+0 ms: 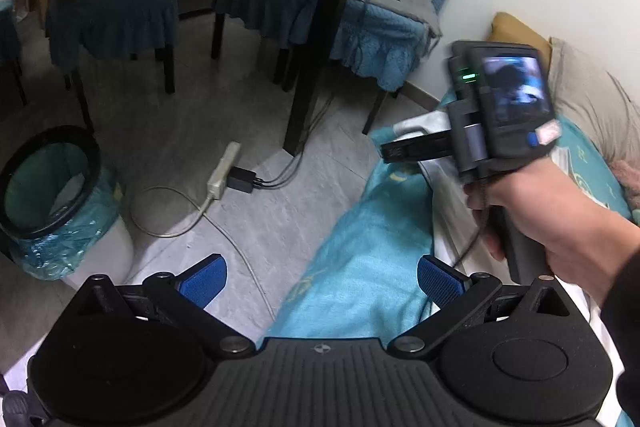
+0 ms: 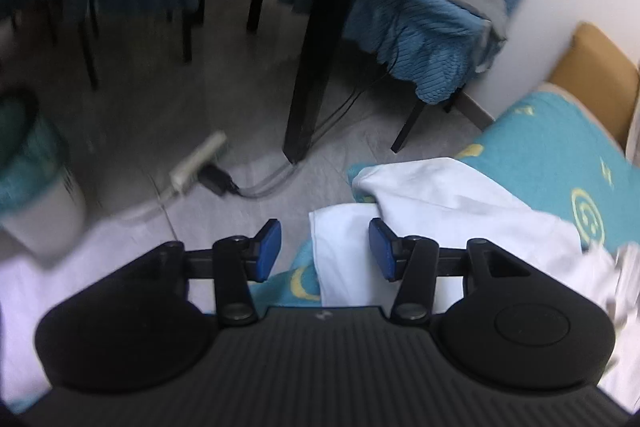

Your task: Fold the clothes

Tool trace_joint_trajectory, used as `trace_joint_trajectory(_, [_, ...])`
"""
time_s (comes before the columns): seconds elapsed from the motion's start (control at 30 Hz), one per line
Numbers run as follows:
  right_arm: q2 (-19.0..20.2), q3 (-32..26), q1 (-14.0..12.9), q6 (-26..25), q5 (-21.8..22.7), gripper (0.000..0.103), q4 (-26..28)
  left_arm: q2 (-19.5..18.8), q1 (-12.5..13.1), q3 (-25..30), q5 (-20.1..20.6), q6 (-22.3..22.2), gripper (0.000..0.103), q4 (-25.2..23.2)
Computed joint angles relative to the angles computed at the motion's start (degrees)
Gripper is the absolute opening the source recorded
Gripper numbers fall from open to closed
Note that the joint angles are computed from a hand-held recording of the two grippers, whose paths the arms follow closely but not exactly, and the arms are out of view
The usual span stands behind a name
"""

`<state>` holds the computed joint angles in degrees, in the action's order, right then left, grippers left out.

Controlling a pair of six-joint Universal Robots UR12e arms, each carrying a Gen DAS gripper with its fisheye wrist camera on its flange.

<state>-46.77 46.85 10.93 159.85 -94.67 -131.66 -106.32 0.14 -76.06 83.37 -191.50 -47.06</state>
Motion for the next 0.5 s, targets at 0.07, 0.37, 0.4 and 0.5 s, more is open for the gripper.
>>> trace_joint_trajectory(0.07, [0.37,-0.18,0.50,-0.41,-3.89,0.009,0.12,0.01,-0.21,-0.13,-0.31,1.02,0.103,-0.24])
trace_joint_trajectory(0.37, [-8.03,13.67,-0.95,11.68,-9.54,0.006,-25.25,1.53,-1.33,-2.92,0.42,-1.58,0.102,5.11])
trace_joint_trajectory(0.4, [-9.33,15.46,-1.32,14.63,-11.28,0.006,-27.38,1.63,-1.51,-3.04,0.79,-1.47,0.103,5.54])
trace_joint_trajectory(0.5, [-13.35,20.93,-2.69,23.86,-17.42,0.006,-30.97,1.66,-2.17,-3.17,1.43,-0.04,0.103,6.96])
